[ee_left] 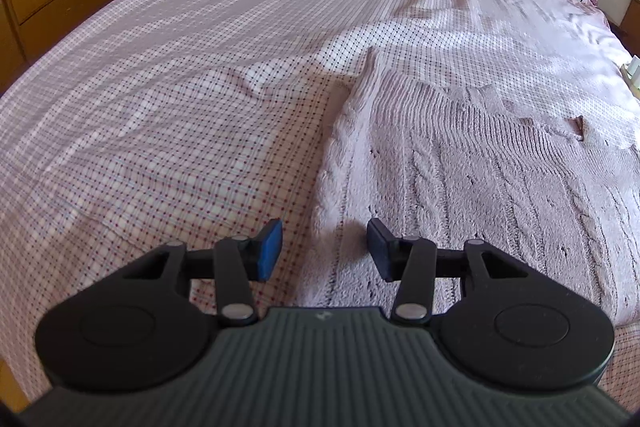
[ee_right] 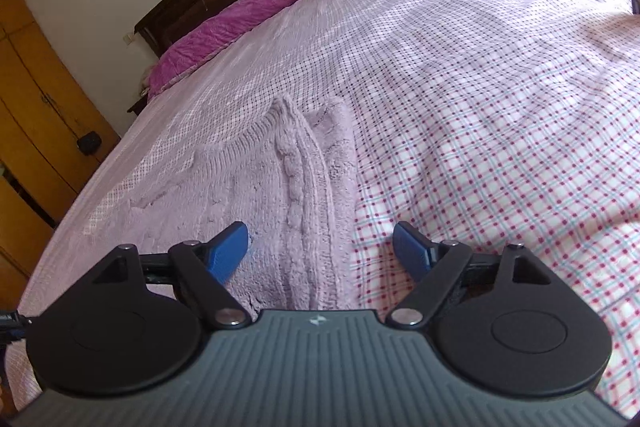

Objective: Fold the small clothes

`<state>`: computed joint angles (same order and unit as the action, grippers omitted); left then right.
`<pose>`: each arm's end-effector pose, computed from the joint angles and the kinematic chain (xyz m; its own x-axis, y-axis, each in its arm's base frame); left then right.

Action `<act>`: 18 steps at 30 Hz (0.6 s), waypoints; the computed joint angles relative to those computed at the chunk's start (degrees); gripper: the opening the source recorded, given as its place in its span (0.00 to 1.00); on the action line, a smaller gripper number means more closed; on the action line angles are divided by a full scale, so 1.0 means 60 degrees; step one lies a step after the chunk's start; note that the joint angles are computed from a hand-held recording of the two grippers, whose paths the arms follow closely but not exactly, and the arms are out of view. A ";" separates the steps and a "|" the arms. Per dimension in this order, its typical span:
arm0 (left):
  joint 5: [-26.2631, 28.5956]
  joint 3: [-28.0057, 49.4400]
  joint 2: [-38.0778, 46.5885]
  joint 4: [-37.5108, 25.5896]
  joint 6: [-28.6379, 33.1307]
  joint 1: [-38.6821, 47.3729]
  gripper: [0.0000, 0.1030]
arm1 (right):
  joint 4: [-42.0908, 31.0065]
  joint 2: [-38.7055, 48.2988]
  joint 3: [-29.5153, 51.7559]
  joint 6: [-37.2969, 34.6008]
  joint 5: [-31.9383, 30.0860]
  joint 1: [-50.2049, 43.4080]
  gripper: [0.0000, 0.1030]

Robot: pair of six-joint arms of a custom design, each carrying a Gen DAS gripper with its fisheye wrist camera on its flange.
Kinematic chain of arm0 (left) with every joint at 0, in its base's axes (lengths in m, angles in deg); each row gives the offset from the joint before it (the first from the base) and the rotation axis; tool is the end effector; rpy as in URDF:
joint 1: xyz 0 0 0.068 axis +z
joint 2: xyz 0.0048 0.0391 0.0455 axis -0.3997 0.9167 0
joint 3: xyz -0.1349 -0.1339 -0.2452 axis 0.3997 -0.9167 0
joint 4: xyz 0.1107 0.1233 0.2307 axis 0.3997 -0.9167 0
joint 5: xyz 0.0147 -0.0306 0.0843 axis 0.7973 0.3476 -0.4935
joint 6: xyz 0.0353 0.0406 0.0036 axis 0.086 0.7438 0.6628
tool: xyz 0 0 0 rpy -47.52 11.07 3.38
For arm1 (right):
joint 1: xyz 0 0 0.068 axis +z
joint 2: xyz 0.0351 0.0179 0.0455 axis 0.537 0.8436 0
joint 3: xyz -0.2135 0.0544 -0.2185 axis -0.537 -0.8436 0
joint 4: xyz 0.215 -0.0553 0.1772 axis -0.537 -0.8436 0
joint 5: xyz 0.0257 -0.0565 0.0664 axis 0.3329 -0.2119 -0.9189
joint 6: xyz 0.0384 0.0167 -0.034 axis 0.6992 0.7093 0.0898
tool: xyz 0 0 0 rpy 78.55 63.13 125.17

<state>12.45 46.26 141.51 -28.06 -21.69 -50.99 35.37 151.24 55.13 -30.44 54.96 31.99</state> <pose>0.2474 -0.1096 0.1507 -0.6900 -0.3825 -0.6145 -0.4421 0.8949 -0.0607 0.3371 0.0105 0.1118 -0.6689 0.3026 -0.6790 -0.0780 0.8798 0.4689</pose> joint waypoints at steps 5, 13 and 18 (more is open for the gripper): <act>-0.0025 0.0076 0.0124 -0.0050 0.0013 -0.0033 0.47 | 0.0013 0.0242 0.0177 0.0416 -0.1594 -0.0135 0.73; 0.0071 0.0105 0.0170 -0.0052 0.0014 0.0048 0.47 | 0.1337 0.0791 -0.0070 0.1785 -0.2190 -0.0596 0.47; 0.0080 0.0139 0.0276 -0.0026 0.0048 0.0069 0.47 | 0.2125 0.1010 -0.0189 0.2534 -0.2672 -0.0721 0.48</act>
<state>12.93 47.09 143.17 -28.22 -21.40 -50.58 48.12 157.30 53.99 -15.24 38.93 27.66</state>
